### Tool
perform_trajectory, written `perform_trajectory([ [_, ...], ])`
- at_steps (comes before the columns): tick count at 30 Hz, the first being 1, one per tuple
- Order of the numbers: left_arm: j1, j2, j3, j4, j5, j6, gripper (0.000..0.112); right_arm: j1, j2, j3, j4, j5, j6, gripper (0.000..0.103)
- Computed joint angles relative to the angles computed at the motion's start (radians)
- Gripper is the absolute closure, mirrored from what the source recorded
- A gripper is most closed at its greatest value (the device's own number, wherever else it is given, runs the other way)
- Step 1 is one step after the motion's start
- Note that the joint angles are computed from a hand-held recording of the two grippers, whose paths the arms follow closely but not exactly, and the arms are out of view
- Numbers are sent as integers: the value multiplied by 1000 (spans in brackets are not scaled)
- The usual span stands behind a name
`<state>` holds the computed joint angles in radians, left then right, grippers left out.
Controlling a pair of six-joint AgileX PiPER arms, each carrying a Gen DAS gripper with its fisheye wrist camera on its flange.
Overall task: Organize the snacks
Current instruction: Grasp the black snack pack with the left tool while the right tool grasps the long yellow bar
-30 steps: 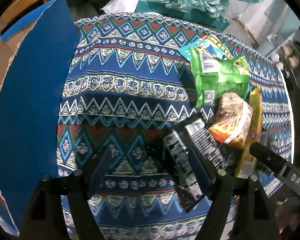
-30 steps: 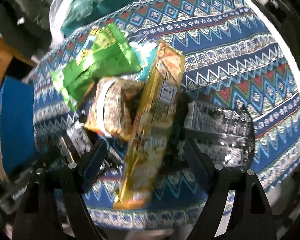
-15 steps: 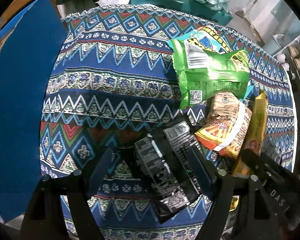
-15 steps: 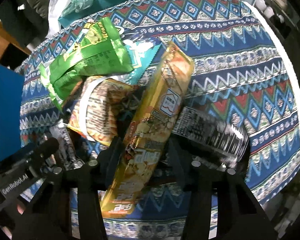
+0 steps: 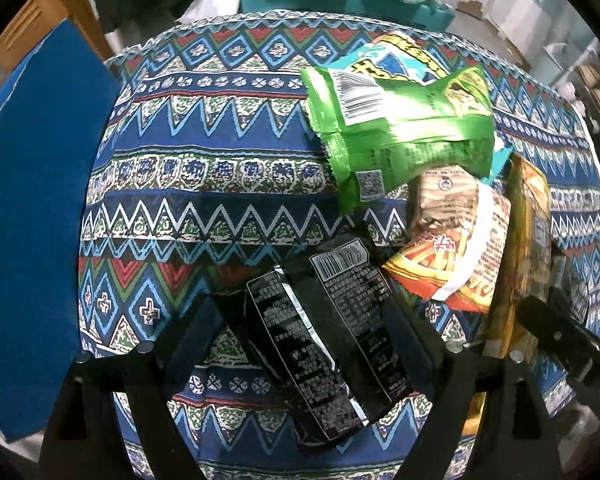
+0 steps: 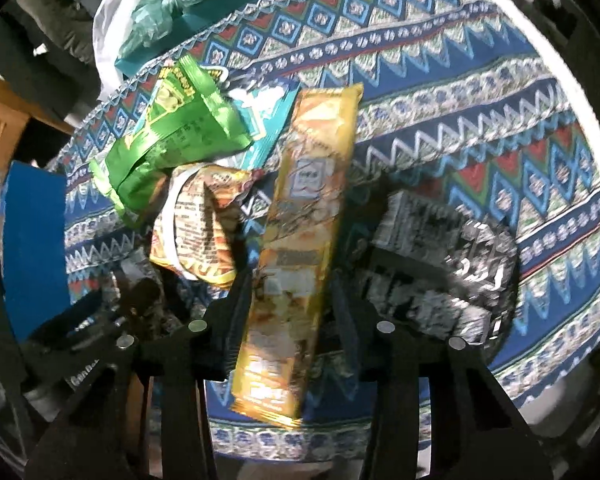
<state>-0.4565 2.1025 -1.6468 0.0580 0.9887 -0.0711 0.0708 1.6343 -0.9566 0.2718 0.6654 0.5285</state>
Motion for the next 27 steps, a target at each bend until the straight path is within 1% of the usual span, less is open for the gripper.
perform_trajectory([
  [2, 1, -13, 20, -10, -15, 40, 25, -2, 19, 0, 17, -8, -10, 61],
  [6, 38, -32, 41, -59, -13, 140, 26, 54, 57, -44, -70, 15, 97, 61],
  [9, 92, -29, 23, -106, 27, 220, 28, 93, 110, -100, -164, 47, 170, 60],
  [11, 115, -25, 9, -114, 49, 241, 28, 113, 131, -124, -206, 66, 197, 60],
  [13, 134, -21, -6, -124, 75, 248, 28, 132, 141, -147, -253, 102, 228, 66],
  [17, 162, -23, -23, -130, 104, 243, 29, 148, 134, -166, -280, 144, 246, 67],
  [20, 174, 8, -73, -142, 138, 219, 28, 137, 89, -112, -246, 111, 217, 64],
  [22, 187, 30, -101, -164, 164, 210, 27, 149, 105, -127, -242, 99, 231, 62],
  [23, 185, 36, -105, -176, 167, 199, 25, 148, 98, -120, -241, 96, 231, 62],
  [26, 164, 29, -64, -172, 109, 144, 24, 140, 102, -121, -235, 82, 229, 62],
  [27, 160, 31, -64, -166, 107, 134, 22, 137, 105, -120, -234, 77, 225, 62],
])
